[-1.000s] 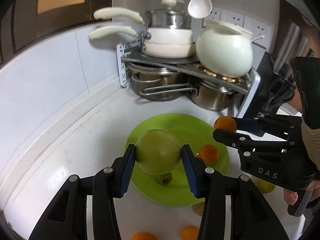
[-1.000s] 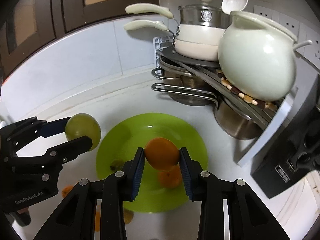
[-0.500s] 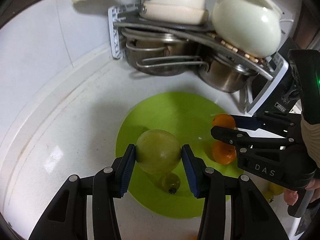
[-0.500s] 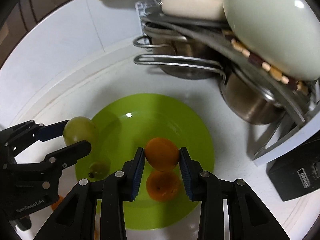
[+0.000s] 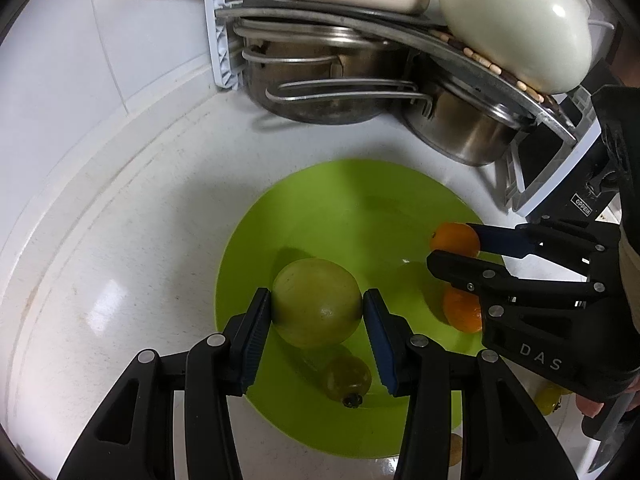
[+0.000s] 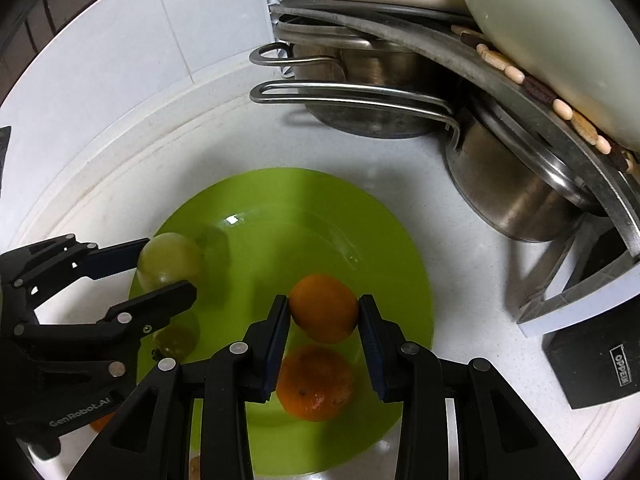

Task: Organize fruits
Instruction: 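Carry the apple and orange over the green plate and release both, then withdraw both tools from the plate toward the remaining fruits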

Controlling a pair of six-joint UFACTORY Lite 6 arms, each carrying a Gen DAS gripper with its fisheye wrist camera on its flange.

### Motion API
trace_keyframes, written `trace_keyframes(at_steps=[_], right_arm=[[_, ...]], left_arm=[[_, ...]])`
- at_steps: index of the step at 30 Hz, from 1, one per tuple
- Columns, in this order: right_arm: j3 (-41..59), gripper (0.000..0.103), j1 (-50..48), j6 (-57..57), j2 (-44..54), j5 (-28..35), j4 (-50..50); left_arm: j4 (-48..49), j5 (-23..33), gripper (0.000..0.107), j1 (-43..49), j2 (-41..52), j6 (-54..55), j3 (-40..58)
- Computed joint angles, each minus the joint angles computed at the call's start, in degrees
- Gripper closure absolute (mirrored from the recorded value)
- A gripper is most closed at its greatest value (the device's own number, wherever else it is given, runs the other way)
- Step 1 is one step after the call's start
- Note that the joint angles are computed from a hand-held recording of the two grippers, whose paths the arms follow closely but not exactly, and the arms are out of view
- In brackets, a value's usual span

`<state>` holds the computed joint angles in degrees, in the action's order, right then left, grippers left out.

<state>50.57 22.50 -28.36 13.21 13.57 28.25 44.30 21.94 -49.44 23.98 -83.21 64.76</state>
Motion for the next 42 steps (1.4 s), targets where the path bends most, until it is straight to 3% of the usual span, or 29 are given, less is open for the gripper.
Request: trace_keyframes(at_steps=[7, 13, 17, 24, 28, 36, 42], right_arm=[[0.24, 0.067, -0.20, -1.29, 0.50, 0.12, 1.47], [-1.44, 0.061, -0.74, -3.70, -1.99, 0.11, 4.09], [-4.63, 0.061, -0.40, 1.40, -7.22, -0.83, -1.56], [-14.38, 0.061, 1.13, 12.87, -24.46, -0.42, -12.07], [-20.30, 0.055, 3.02, 22.66, -37.43, 2.16, -21.21], [-26.63, 0.052, 5.61, 29.07, -59.89, 12.53, -27.29], [-30.20, 0.050, 13.78, 42.57, -77.10, 23.80, -38.57]], left_arm=[[0.48, -0.66, 0.060, 0.01, -0.06, -0.73, -0.39], [2.36, 2.41, 0.060, -1.77, -2.56, -2.56, -0.87], [5.11, 5.86, 0.049, -4.02, -6.38, -7.77, -2.92], [8.00, 16.29, 0.043, -12.24, -14.87, -16.92, -7.04], [9.76, 24.24, 0.040, -19.37, -18.50, -21.47, -8.00], [10.47, 41.59, 0.029, -34.67, -20.83, -29.52, -5.37], [9.11, 49.87, 0.027, -43.88, -18.55, -34.22, -2.52]])
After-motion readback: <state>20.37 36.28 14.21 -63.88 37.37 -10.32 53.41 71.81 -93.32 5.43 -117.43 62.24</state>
